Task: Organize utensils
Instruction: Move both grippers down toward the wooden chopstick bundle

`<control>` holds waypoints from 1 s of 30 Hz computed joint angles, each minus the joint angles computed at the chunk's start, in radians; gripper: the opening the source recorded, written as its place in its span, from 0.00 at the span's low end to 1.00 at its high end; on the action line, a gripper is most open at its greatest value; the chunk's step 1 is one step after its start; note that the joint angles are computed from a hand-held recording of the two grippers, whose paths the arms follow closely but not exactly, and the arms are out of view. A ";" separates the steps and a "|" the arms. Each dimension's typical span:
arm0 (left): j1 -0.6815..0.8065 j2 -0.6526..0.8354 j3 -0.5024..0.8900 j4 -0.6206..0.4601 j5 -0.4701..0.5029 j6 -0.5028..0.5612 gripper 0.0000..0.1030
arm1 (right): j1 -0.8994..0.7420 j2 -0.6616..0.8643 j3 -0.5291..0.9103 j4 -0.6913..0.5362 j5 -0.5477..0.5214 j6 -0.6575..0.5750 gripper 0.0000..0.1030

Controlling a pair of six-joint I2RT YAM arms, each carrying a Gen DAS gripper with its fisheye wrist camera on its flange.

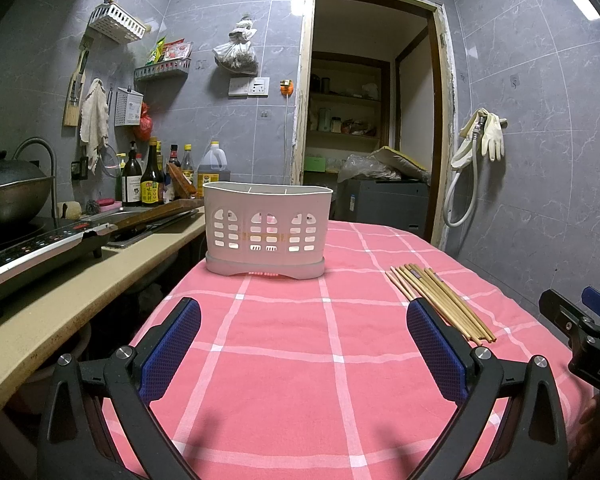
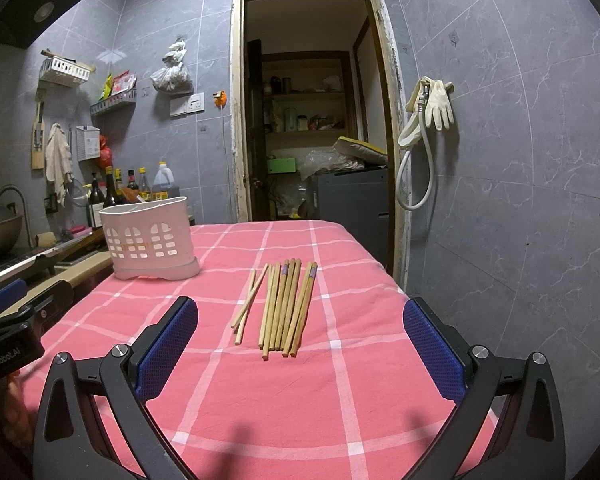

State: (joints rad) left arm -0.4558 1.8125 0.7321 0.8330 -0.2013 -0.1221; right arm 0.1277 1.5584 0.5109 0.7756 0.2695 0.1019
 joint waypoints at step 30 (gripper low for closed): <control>0.022 0.275 0.736 -0.556 0.140 0.020 0.98 | -0.208 0.210 0.590 -0.450 -0.223 -0.137 1.00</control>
State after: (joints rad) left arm -0.4334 2.0880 1.4683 0.2774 -0.0617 -0.1022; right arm -0.0800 1.7682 1.1011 0.3256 0.0467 -0.0346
